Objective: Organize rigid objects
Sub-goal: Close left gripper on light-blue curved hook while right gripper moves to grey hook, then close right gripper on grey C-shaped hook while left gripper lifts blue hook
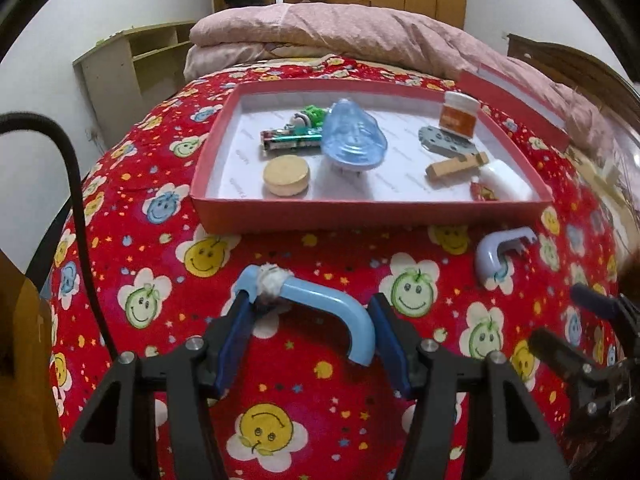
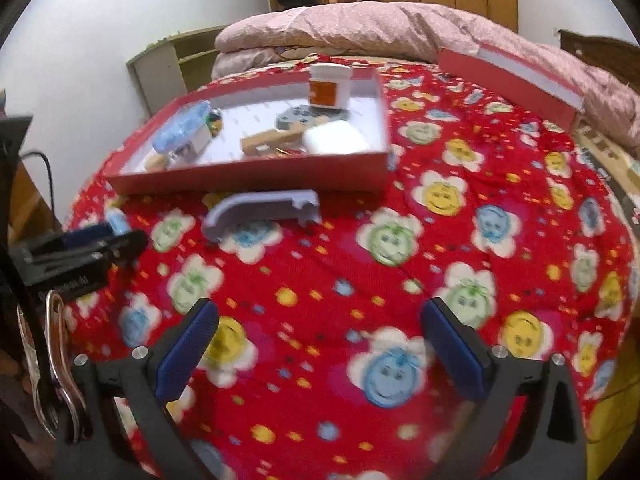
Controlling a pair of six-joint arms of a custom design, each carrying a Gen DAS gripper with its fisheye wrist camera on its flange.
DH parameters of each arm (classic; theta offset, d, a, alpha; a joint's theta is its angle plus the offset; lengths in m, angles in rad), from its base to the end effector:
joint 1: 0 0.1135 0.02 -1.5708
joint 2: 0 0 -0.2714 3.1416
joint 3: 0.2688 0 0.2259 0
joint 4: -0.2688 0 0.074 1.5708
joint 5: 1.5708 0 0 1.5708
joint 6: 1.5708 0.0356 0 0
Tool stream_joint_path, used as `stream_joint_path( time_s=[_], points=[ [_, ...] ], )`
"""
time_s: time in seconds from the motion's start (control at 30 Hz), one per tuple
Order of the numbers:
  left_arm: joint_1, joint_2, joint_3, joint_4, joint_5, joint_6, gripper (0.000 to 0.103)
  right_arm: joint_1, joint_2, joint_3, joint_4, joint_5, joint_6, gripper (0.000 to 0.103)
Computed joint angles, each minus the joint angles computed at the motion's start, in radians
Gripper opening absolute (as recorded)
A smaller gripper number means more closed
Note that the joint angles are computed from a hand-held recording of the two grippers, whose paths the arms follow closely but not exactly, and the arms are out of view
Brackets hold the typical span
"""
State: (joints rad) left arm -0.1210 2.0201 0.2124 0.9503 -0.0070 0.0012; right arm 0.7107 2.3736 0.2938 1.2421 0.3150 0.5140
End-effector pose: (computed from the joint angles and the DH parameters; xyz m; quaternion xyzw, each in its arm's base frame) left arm 0.2153 -0.0259 0.0493 0.0560 0.9354 -0.0176 0.3488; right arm 0.1843 0.1441 0.0025 -0.0346 0.9231 0.0836 0.3738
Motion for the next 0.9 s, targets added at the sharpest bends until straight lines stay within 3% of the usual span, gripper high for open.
stream_joint_path(
  time_s=[0.23, 0.4, 0.77, 0.9],
  points=[
    [0.045, 0.007, 0.011, -0.014, 0.032, -0.014, 0.062, 0.032, -0.053, 0.156, -0.215, 0.046, -0.049, 0.103],
    [0.025, 0.034, -0.003, 0.043, 0.006, -0.01, 0.062, 0.03, -0.06, 0.28, -0.369, 0.093, -0.065, 0.103],
    [0.026, 0.038, 0.006, 0.029, 0.009, -0.019, 0.062, 0.021, -0.023, 0.357, -0.427, 0.12, -0.055, 0.103],
    [0.031, 0.039, 0.006, 0.03, 0.015, -0.016, 0.062, 0.029, -0.023, 0.358, -0.427, 0.135, -0.05, 0.097]
  ],
)
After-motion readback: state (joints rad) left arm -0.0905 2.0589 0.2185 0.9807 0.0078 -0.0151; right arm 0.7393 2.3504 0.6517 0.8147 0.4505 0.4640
